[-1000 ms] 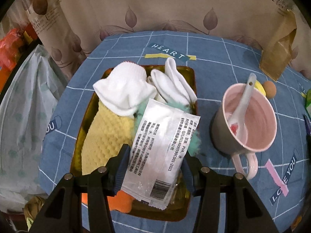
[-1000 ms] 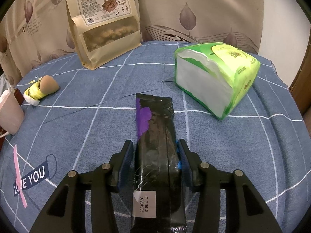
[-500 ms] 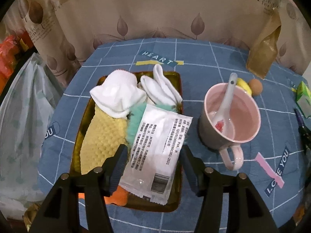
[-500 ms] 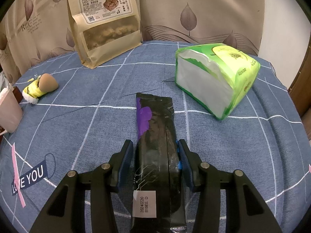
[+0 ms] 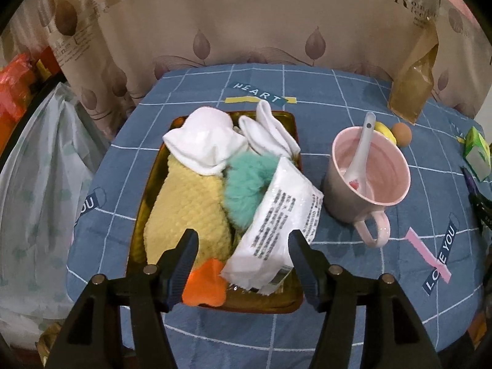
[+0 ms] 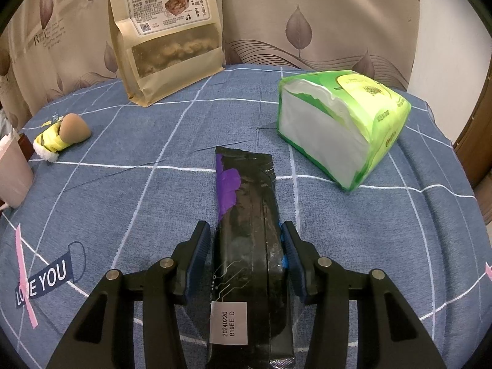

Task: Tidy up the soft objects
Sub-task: 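Carry the white sachet with the left gripper and release it into the tray, then carry the black package with the right gripper and release it into the tray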

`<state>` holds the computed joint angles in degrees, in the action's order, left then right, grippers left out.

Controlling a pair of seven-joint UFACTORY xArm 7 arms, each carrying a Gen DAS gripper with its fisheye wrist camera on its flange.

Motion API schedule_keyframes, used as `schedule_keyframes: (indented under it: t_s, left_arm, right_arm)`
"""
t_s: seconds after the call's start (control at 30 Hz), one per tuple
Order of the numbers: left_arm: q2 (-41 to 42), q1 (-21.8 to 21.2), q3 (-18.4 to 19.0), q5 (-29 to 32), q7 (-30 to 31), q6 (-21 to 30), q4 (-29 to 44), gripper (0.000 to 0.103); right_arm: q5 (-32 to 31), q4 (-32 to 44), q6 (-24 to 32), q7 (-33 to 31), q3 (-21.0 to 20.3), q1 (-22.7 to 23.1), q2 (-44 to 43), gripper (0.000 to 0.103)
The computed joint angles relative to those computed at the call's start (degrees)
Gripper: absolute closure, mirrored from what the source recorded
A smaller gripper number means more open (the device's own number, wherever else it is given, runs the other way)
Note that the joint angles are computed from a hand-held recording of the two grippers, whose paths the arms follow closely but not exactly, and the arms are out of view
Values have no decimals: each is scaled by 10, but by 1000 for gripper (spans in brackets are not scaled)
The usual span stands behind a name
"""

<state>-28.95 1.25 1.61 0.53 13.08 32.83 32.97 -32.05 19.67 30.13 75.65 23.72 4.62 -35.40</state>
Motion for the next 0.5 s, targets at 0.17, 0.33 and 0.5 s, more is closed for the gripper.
schedule_keyframes:
  t_s: [0.17, 0.33, 0.5]
  left_arm:
    - [-22, 4, 8, -6, 6, -11, -13, 41]
    - [-44, 6, 13, -14, 12, -25, -29, 41]
    - [-57, 11, 18, -21, 5, -47, -44, 41]
  right_arm:
    - [-4, 2, 0, -4, -3, -2, 3, 58]
    - [-6, 4, 6, -11, -3, 0, 2, 66]
    - [-7, 22, 26, -2, 2, 2, 14, 69]
